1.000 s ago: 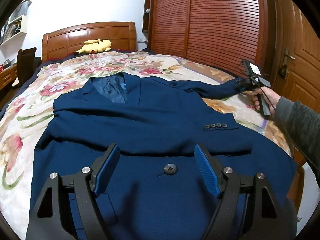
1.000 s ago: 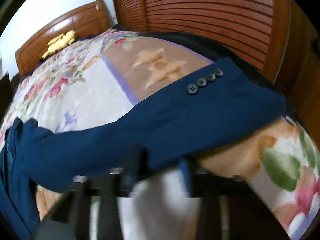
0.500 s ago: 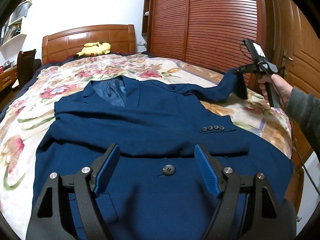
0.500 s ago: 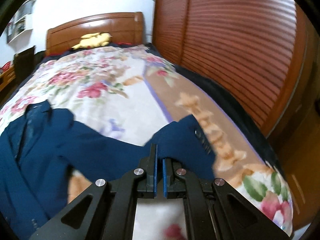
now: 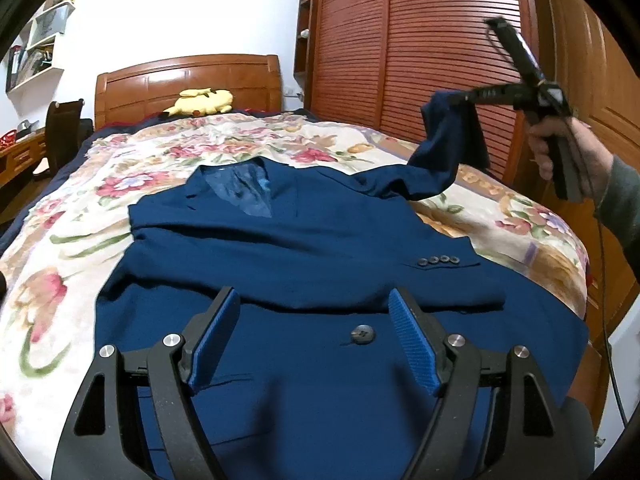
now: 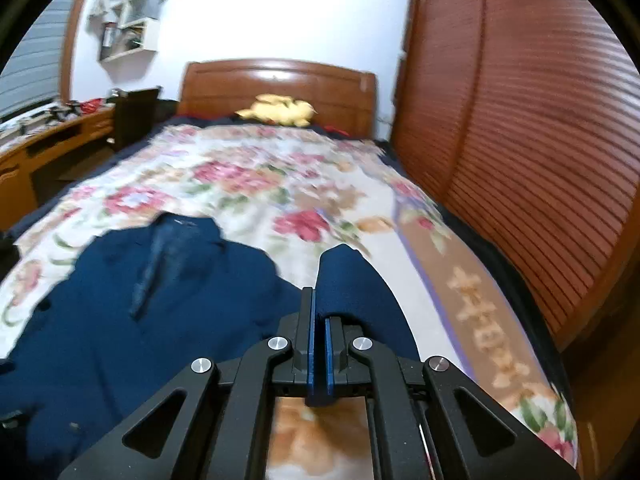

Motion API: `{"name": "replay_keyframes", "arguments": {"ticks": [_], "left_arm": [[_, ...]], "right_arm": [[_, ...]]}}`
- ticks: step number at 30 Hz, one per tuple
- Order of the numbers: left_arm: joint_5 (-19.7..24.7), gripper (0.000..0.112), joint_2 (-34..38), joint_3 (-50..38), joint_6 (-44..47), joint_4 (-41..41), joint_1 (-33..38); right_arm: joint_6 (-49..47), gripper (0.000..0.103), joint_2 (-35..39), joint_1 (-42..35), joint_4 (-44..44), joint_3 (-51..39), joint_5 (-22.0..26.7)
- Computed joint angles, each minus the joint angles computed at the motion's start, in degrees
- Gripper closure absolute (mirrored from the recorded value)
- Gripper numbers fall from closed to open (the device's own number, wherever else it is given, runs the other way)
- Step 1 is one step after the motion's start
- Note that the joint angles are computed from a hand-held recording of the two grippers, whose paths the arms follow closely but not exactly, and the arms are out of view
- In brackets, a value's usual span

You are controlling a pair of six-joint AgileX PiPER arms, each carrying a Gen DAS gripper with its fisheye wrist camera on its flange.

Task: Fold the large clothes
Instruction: 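Lift the sleeve with the right tool, lay it across the jacket, release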

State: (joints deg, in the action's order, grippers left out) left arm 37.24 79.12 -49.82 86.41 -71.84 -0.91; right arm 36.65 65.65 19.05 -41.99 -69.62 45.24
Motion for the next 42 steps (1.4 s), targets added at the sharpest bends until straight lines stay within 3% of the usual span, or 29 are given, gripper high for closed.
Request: {"name": "replay_keyframes", "arguments": {"ticks": [6,13,16,20,27,30,36,38,42], "left_arm": [[1.9,0.035,-0.1,-0.3,1.1,-0.8,3.4],[2.2,0.035,0.5,-0.9,2.2,-1.7,6.0],[2.5,0.035,0.9,-1.1,3.1,-3.1,7.2],[3.0,0.035,1.9,-1.8,2.3,-2.9,8.1],[2.2,0.035,2.1,-1.8,2.4,-2.9,7.6],[1.8,0.035,2.3,-1.8,2.1,-2.7,7.3],[1.8,0.035,2.1,-1.7,2.5,-3.2,7.5],[1.7,0.035,2.1,-1.6,2.6,-3.2,7.5],[2.0,0.035,2.1,-1.6,2.7,-3.4,7.9]], "right_arm": [[2.2,0.099,0.4,10.4,-0.5,0.6,1.6],[2.6,0.099,-0.3,18.2,0.8,4.4,-0.5],[-3.6,0.099,-1.1,14.9,7.4,6.0,-2.9],[-7.1,0.099,0.8,13.0,14.0,8.0,-2.1],[-14.2,0.099,3.2,7.3,23.5,14.8,-8.1],[-18.2,0.099,4.6,6.1,27.7,13.6,-6.3],[-17.7,0.096,4.3,8.5,27.8,10.3,-1.1],[-15.3,0.085,3.6,10.3,26.1,11.1,-0.3],[-12.2,0.081,1.3,13.5,21.9,13.0,0.0]]}}
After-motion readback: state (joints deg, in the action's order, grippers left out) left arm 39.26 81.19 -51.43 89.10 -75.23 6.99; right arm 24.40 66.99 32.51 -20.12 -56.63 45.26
